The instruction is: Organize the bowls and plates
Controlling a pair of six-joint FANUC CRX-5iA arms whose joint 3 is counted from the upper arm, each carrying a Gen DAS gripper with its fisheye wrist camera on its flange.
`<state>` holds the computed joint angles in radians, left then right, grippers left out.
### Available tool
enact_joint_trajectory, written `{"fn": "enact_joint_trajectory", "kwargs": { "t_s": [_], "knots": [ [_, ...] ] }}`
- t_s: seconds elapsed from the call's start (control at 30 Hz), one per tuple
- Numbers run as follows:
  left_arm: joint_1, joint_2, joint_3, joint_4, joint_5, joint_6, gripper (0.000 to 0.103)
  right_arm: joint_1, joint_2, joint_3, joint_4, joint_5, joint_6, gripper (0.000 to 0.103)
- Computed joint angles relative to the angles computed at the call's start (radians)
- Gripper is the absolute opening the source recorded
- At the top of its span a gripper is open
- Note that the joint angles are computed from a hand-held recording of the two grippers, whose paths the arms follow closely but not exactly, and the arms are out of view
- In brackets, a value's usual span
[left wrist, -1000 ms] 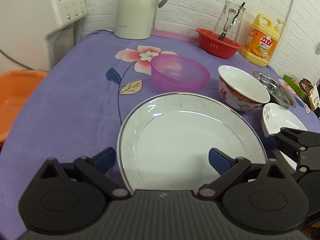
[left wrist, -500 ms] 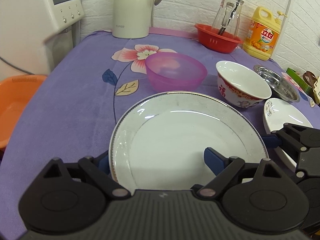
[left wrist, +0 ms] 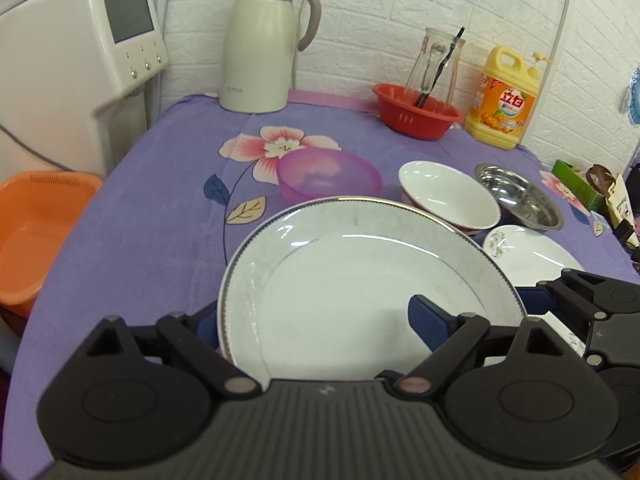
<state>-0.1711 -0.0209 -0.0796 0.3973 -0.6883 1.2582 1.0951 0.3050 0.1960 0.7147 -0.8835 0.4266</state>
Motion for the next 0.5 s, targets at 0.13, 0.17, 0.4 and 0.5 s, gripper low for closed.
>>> {"fn": "enact_joint_trajectory", "kwargs": {
  "t_s": [0.13, 0.17, 0.4, 0.5],
  "knots": [
    [0.004, -0.077, -0.071, 0.026, 0.016, -0.014, 0.09, 0.036, -0.03, -0.032, 0.031, -0.016, -0.046, 0.103],
    [0.004, -0.098, -0.09, 0.029, 0.018, -0.014, 0.09, 0.047, -0.038, -0.042, 0.038, -0.021, -0.058, 0.103],
    [0.002, -0.238, -0.225, 0.055, 0.016, -0.017, 0.09, 0.134, -0.093, -0.121, 0.084, -0.055, -0.182, 0.103],
    [-0.006, -0.279, -0.269, 0.063, 0.006, -0.011, 0.09, 0.17, -0.116, -0.162, 0.105, -0.069, -0.247, 0.103]
  ]
}}
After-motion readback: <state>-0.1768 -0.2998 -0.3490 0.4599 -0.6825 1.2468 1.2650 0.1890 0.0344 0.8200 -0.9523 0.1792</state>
